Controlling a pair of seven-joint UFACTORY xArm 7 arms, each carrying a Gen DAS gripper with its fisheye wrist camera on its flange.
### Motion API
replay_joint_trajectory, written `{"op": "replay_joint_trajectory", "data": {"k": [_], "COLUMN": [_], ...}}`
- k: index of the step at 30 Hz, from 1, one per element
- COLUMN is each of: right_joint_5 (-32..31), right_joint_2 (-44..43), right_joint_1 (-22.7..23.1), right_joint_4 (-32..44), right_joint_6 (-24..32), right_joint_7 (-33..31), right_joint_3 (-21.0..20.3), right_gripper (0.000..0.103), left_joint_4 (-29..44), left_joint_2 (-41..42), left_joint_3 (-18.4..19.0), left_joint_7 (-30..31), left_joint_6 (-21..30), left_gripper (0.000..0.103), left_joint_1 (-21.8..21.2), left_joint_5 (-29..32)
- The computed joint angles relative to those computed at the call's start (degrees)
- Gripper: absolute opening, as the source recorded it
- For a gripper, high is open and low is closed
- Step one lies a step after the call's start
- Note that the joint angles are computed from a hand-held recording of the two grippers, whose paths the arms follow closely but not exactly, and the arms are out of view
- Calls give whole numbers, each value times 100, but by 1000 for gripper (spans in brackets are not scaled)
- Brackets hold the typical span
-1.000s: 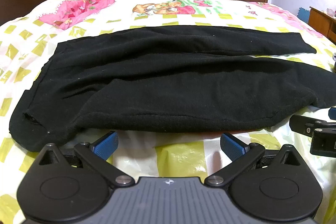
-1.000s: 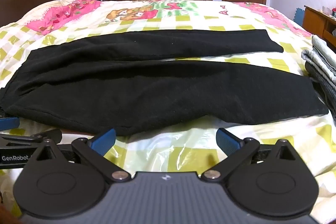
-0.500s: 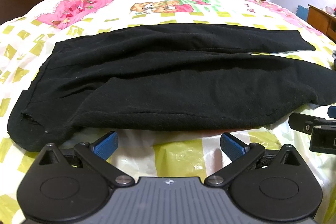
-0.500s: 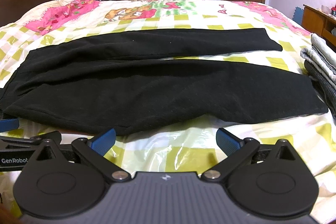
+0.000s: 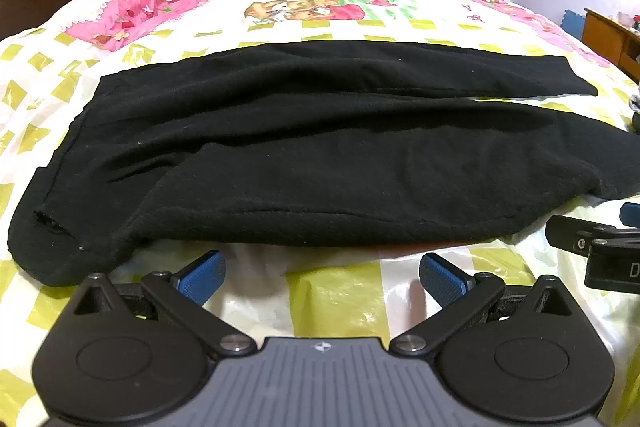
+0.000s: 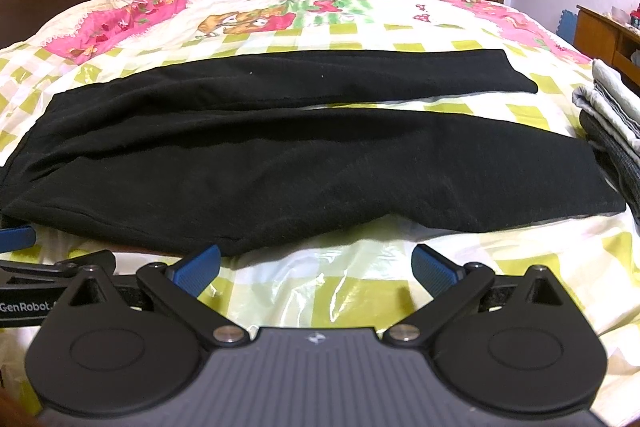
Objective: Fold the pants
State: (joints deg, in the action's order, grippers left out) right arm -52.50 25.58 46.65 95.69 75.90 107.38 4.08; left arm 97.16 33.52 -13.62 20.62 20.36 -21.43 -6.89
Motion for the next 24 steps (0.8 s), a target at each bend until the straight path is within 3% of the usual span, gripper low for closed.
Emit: {"op": "replay_joint_trajectory", "data": {"k": [24], "right_joint_5": [94], "right_joint_2": [-11], "right_joint_1": [-50], "right_joint_4": [-53], "right_joint_6": [-88], "right_joint_7": [-2], "right_joint_3": [3], "right_gripper": [101], "left_joint_4": [176], "left_joint_2": [107], "left_joint_3": [-45], "left_joint_7": [167], "left_joint_6": [207], "left_gripper": [103], "left_joint_1": [51], "left_joint_5": [-157]}}
